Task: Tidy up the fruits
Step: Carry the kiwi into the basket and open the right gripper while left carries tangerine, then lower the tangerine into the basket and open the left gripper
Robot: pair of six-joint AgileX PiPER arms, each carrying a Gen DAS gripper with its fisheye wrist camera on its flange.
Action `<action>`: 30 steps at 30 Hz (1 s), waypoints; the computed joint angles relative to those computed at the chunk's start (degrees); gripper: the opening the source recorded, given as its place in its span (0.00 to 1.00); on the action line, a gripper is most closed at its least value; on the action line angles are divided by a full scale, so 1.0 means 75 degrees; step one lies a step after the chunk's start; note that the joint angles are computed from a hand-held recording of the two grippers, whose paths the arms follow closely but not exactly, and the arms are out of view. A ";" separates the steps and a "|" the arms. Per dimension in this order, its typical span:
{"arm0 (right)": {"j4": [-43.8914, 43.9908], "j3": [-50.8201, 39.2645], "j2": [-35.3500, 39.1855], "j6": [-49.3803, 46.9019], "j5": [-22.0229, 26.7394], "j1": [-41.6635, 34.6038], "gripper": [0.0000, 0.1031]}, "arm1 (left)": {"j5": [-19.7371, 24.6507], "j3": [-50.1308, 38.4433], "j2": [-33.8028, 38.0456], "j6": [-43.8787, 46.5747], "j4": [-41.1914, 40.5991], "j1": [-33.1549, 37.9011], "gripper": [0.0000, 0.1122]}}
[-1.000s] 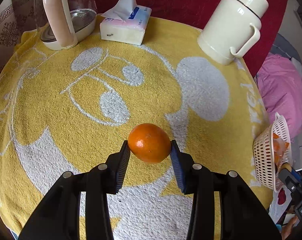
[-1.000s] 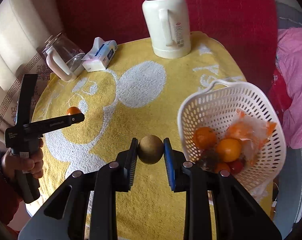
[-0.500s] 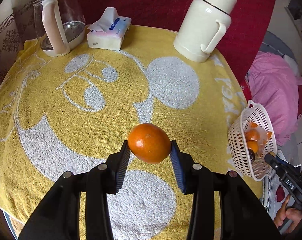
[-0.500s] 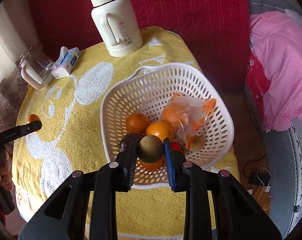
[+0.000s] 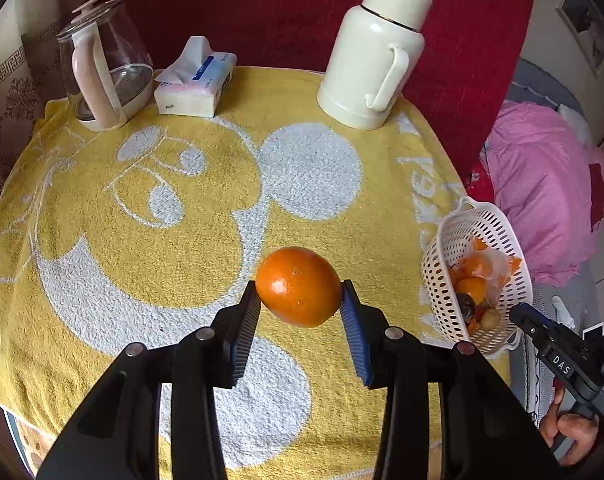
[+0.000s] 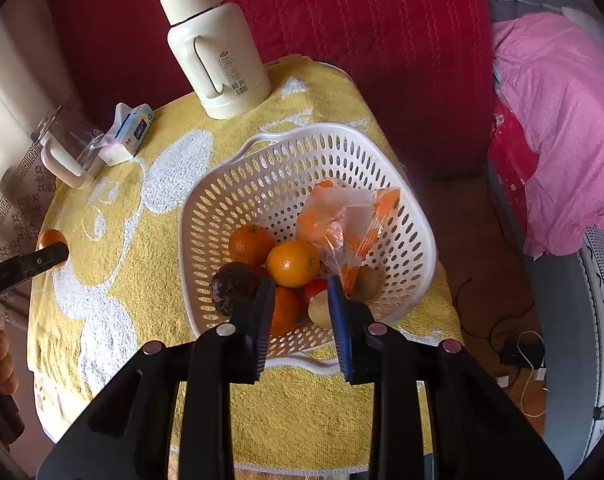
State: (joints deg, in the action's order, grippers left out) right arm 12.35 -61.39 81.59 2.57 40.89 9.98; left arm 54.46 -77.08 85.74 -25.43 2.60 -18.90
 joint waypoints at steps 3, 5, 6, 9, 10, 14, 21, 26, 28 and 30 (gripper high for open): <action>0.0140 0.0192 -0.0304 -0.0209 0.0056 -0.0238 0.27 | 0.0013 -0.0301 0.0259 -0.0086 0.0040 -0.0350 0.37; 0.0173 0.0330 -0.0532 -0.0309 0.0106 -0.0422 0.27 | 0.0017 -0.0527 0.0460 -0.0108 0.0039 -0.0575 0.37; 0.0186 0.0372 -0.0616 -0.0339 0.0133 -0.0499 0.27 | 0.0016 -0.0659 0.0580 -0.0108 0.0030 -0.0690 0.37; 0.0310 0.0516 -0.0878 -0.0529 0.0246 -0.0839 0.27 | 0.0024 -0.1071 0.0956 -0.0108 0.0020 -0.1032 0.37; 0.0369 0.0562 -0.0956 -0.0625 0.0292 -0.0974 0.27 | 0.0034 -0.1218 0.1086 -0.0098 0.0006 -0.1132 0.37; 0.0561 0.0740 -0.1240 -0.0965 0.0477 -0.1474 0.27 | 0.0066 -0.1828 0.1655 -0.0015 -0.0078 -0.1451 0.37; 0.0770 0.0955 -0.1629 -0.1365 0.0749 -0.2087 0.27 | 0.0258 -0.2913 0.2574 0.0226 -0.0202 -0.1915 0.37; 0.0933 0.1072 -0.1775 -0.1643 0.0900 -0.2494 0.27 | 0.0426 -0.3591 0.3117 0.0325 -0.0223 -0.2122 0.37; 0.0971 0.1108 -0.1796 -0.1720 0.0932 -0.2578 0.27 | 0.0505 -0.3820 0.3301 0.0341 -0.0216 -0.2164 0.37; 0.1021 0.1143 -0.1804 -0.1774 0.0946 -0.2619 0.27 | 0.0582 -0.3981 0.3436 0.0312 -0.0184 -0.2183 0.37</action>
State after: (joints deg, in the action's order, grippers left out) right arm 20.01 -52.82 68.06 -10.74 47.99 -9.67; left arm 58.83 -106.94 111.51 -23.10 1.22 -35.27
